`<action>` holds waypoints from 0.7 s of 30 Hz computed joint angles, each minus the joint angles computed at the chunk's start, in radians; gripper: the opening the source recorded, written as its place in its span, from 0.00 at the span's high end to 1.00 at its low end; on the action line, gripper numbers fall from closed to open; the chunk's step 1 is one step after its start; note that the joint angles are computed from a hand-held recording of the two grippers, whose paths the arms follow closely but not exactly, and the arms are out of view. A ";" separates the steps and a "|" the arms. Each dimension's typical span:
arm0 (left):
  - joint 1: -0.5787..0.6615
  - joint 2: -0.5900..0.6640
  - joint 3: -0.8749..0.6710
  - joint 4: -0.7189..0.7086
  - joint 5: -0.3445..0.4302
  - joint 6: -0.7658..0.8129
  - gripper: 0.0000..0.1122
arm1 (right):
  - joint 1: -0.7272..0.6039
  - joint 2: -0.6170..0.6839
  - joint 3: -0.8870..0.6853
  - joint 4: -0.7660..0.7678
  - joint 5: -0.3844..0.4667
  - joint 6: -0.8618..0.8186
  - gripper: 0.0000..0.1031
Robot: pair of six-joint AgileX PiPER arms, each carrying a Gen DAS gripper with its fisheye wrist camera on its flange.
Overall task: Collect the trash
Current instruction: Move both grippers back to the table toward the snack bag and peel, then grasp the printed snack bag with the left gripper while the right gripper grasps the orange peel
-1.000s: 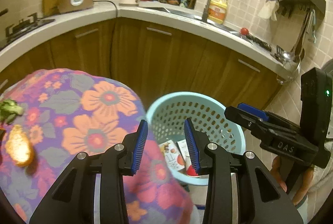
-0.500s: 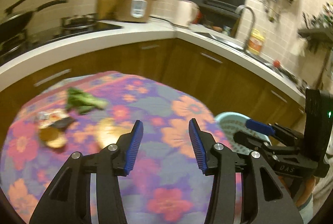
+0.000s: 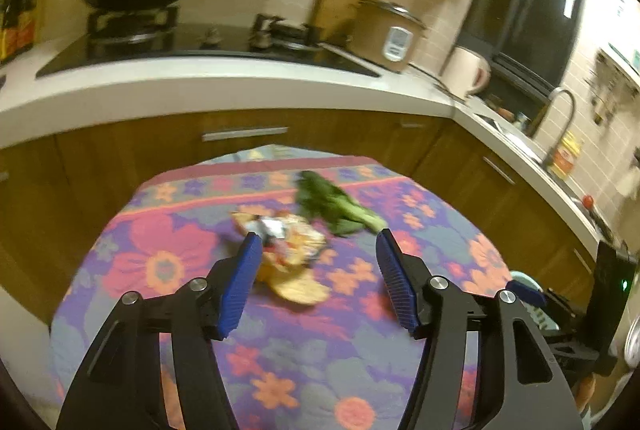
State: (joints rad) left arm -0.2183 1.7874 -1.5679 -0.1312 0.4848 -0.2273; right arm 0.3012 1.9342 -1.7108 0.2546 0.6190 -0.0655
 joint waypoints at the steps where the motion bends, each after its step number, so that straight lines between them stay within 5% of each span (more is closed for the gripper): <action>1: 0.020 0.014 -0.013 -0.034 0.009 0.024 0.49 | 0.011 0.033 -0.043 -0.019 0.018 0.021 0.20; 6: 0.113 0.145 -0.151 -0.263 0.113 0.181 0.49 | 0.043 0.139 -0.185 -0.066 0.075 0.070 0.17; 11: 0.130 0.278 -0.296 -0.271 0.203 0.162 0.49 | 0.060 0.206 -0.261 -0.108 0.108 0.110 0.16; 21: 0.105 0.364 -0.356 -0.263 0.180 0.170 0.56 | 0.094 0.256 -0.338 -0.230 0.160 0.178 0.13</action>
State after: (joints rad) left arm -0.1129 2.1515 -1.9235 -0.3943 0.6652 -0.0573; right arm 0.3948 2.1904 -2.0488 0.0246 0.7788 0.1125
